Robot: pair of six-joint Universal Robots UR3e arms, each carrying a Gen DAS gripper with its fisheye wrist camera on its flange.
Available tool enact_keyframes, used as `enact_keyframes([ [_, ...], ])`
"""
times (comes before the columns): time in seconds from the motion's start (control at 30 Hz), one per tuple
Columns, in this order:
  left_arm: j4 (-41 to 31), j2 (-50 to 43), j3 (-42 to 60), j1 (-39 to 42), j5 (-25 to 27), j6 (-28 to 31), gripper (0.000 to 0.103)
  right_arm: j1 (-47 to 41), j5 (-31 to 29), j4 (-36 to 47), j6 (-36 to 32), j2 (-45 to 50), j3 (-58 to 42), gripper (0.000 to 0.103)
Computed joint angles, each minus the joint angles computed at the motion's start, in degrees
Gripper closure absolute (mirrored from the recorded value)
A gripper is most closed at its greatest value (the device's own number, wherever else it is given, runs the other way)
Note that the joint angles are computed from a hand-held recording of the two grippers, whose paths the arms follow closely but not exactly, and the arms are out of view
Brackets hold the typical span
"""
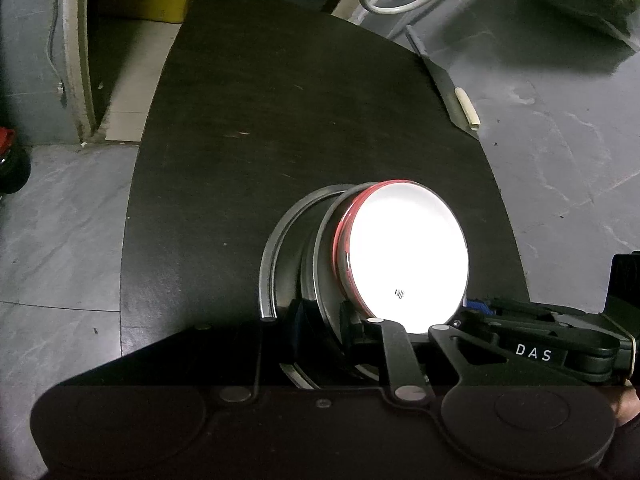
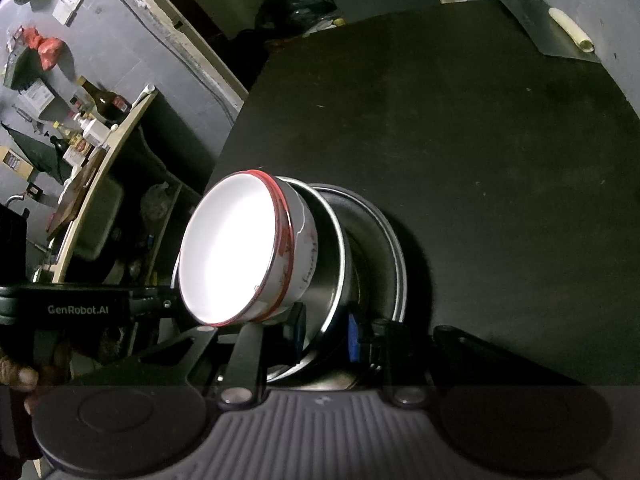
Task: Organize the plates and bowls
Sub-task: 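Lift the nested bowls with both grippers and carry them over the plate stack, then lower the nested bowls with both grippers onto the plate stack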
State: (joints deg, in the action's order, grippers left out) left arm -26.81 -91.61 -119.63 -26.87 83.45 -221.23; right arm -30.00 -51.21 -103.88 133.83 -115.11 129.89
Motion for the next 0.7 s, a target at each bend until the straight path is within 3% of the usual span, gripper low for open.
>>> enact_keyframes([
  [0.7,-0.6,-1.1,1.9,-2.7,4.4,-2.6,0.085,2.6,-1.5,-6.4,5.8,-5.9,4.6,0.075],
])
